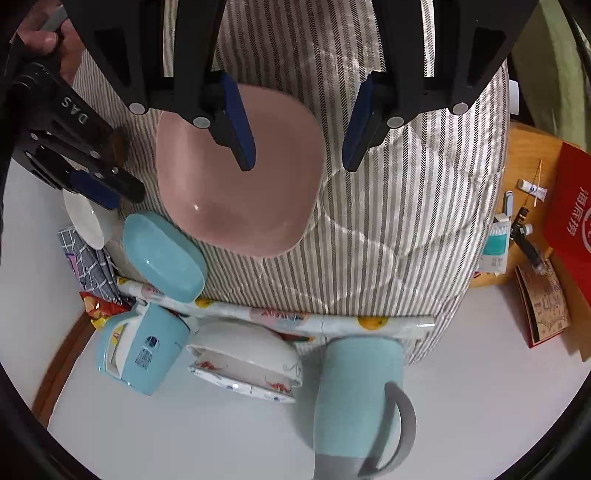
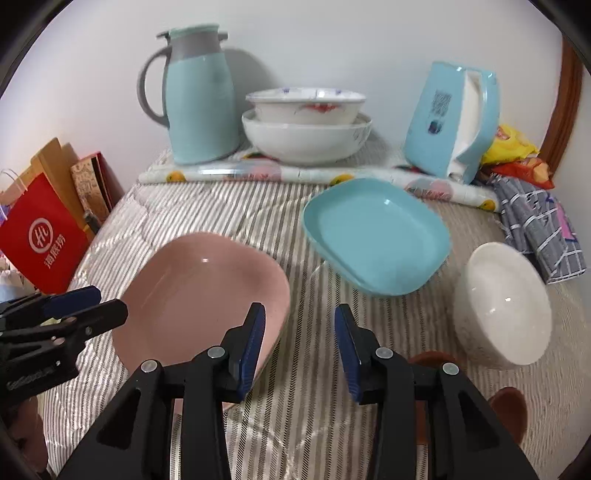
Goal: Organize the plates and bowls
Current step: 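Lower the pink plate onto the green plate and open both grippers, then move both grippers to the teal square plate and grasp its rim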
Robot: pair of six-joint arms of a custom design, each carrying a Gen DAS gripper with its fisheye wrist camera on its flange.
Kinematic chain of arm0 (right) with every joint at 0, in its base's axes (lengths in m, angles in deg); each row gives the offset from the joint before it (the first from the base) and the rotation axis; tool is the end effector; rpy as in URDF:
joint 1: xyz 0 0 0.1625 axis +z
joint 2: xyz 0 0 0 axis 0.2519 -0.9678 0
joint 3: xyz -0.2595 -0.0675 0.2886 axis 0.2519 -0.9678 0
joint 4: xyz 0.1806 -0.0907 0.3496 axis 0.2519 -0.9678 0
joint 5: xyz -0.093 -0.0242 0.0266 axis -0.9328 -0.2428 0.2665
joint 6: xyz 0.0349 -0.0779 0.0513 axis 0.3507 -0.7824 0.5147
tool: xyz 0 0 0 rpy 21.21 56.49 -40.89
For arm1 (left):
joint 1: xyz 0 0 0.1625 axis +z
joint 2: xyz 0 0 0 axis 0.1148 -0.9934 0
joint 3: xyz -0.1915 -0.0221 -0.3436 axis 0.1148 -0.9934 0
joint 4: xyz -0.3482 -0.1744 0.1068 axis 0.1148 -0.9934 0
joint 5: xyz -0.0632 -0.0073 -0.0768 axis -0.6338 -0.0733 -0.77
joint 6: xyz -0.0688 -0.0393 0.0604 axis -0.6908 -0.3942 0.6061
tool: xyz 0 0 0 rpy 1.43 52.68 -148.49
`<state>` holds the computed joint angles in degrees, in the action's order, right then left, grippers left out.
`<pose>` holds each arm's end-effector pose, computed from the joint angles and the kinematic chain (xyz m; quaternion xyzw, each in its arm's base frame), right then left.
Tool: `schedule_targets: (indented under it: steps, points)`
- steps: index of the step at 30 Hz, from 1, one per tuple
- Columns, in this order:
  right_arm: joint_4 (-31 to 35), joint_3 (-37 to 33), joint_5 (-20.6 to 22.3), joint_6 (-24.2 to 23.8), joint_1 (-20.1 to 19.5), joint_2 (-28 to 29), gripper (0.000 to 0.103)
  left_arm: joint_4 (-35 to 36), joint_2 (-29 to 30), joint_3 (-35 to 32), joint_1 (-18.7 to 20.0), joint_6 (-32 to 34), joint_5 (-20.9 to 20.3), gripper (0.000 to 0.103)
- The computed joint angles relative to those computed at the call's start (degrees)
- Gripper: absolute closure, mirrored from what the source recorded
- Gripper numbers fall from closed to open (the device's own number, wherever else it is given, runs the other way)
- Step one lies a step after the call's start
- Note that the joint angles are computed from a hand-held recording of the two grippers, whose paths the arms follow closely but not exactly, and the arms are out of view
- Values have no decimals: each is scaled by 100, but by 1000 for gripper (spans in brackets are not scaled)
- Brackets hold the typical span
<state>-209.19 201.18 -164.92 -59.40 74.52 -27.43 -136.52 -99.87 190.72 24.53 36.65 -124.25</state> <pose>0.0593 -0.4149 0.2424 0.0439 -0.8544 0.3063 0.4173 -0.3276 -0.4243 -0.0430 0.1863 0.9276 -0.2144 0.2427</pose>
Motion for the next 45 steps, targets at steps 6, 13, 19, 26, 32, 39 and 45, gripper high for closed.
schedule_targets:
  steps: [6,13,19,26,32,39,45]
  points:
    - [137,162,-9,251,87,-461,50,92,-44,-23,-179,-159,159,48]
    - [201,275,-234,226,204,-826,42,396,-45,-206,-392,-357,362,43]
    - [221,326,-229,237,267,-1155,42,625,-9,-385,-552,-353,519,34]
    - [632,317,-229,435,261,-1548,42,549,-3,-497,-543,-258,287,26]
    - [479,276,-523,271,365,-1532,42,79,81,-511,-490,47,141,26]
    - [571,246,-425,407,253,-1580,42,-533,178,-534,-461,535,90,26]
    - [232,162,-418,216,203,-1397,42,-309,267,-776,-374,663,16,26]
